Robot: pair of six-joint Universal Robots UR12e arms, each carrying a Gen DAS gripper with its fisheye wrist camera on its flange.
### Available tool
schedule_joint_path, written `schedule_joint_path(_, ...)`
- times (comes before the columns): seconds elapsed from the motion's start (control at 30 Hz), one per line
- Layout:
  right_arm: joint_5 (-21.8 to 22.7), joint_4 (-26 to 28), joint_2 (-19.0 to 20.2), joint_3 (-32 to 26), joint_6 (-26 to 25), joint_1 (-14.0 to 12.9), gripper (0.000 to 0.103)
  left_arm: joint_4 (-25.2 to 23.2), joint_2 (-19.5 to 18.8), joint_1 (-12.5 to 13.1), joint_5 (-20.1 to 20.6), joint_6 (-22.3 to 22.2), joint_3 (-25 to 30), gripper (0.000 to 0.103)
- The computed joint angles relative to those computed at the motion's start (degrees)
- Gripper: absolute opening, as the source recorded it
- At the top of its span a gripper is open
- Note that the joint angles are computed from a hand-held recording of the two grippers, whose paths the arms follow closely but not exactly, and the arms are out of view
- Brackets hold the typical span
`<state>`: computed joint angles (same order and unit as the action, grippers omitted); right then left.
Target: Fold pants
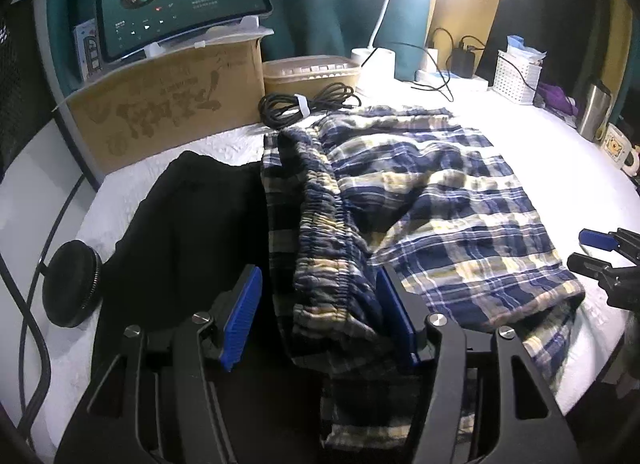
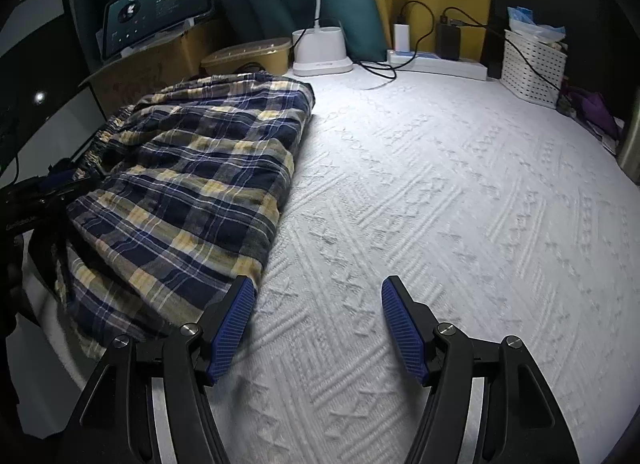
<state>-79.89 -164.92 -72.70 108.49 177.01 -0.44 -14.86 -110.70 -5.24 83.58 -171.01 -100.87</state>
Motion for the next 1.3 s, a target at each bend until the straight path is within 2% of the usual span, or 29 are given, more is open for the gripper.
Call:
schedule_joint_path(0.3, -0.52, -2.15, -2.0, 1.83, 1.33, -0.83, 0.068, 1.65, 1.66, -0.81, 1.52, 1.72, -0.86, 0.061)
schedule_joint_path(0.47, -0.7, -3.33, -2.92, 2.73, 2.15, -1.38, 0.068, 1.54, 2.16, -1.29, 1.08, 1.65, -0.76, 0.061)
schedule_joint_path(0.77, -1.26, -5.69, -4.87, 4.74, 3.64, -2.72, 0.068, 0.74, 2.13, -3.28, -2.15, 3.83, 0.01, 0.061)
schedule_joint_path(1.23, -2.36, -9.77, -8.49, 9.23, 6.97, -5.97, 0.069, -1.47, 1.75, -6.76, -3.27, 7.88, 1.77, 0.061)
schedule_joint_path(1.3, -2.27, -10.64, -9.0, 9.82, 7.27, -6.44, 0.069, -1.95, 1.71, -6.99, -4.92, 7.57, 1.99, 0.061)
